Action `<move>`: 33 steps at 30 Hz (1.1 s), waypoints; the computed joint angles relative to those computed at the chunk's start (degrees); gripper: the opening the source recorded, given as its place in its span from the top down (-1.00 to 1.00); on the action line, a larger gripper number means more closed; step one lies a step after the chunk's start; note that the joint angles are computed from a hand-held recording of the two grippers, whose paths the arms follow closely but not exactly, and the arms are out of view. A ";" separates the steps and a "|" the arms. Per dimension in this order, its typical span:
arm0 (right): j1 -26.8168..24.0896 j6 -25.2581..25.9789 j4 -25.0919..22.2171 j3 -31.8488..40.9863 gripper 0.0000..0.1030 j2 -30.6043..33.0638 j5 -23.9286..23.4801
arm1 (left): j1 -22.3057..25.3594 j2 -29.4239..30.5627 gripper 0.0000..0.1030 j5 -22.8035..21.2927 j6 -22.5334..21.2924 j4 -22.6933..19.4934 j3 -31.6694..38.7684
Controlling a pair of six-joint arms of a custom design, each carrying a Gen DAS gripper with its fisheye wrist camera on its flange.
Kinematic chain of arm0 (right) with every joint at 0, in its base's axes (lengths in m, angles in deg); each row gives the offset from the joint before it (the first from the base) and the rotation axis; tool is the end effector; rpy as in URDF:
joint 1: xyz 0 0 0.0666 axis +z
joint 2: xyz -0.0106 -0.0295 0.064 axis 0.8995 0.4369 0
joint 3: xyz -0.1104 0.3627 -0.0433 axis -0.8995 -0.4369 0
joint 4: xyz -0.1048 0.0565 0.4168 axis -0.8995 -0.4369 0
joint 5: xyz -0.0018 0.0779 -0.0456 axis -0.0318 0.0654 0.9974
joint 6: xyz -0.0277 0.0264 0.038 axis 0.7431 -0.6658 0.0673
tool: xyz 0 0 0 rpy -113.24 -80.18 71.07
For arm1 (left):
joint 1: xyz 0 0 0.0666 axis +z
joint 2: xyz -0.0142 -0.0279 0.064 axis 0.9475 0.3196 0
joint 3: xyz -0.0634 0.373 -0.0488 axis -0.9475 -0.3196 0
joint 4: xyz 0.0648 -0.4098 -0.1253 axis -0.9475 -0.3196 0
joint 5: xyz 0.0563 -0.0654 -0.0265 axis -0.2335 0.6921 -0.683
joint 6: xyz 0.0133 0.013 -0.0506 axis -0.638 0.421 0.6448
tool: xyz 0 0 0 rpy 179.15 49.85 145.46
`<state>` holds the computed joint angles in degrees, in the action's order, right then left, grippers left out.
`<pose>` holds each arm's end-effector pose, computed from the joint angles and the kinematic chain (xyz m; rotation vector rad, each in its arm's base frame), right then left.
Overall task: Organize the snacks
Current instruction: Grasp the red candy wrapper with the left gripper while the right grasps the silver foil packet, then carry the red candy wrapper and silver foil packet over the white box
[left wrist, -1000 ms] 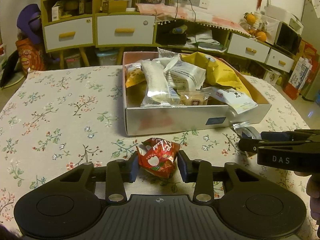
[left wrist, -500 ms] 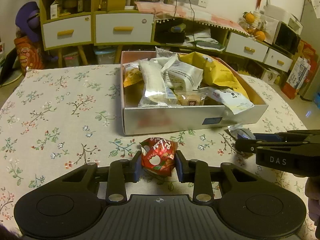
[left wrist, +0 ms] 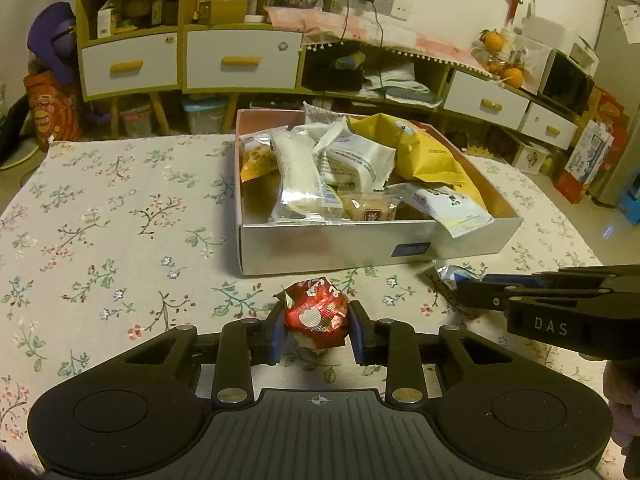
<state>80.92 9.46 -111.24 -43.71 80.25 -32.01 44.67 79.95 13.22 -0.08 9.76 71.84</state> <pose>0.3658 0.1166 0.2547 -0.4781 2.4243 0.3234 0.3364 -0.1593 0.2312 -0.1081 2.3304 -0.1531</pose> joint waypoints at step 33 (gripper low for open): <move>-1.63 0.49 -4.80 -0.16 0.30 -4.63 -7.43 | -2.96 -4.49 0.47 0.35 2.82 -2.87 0.40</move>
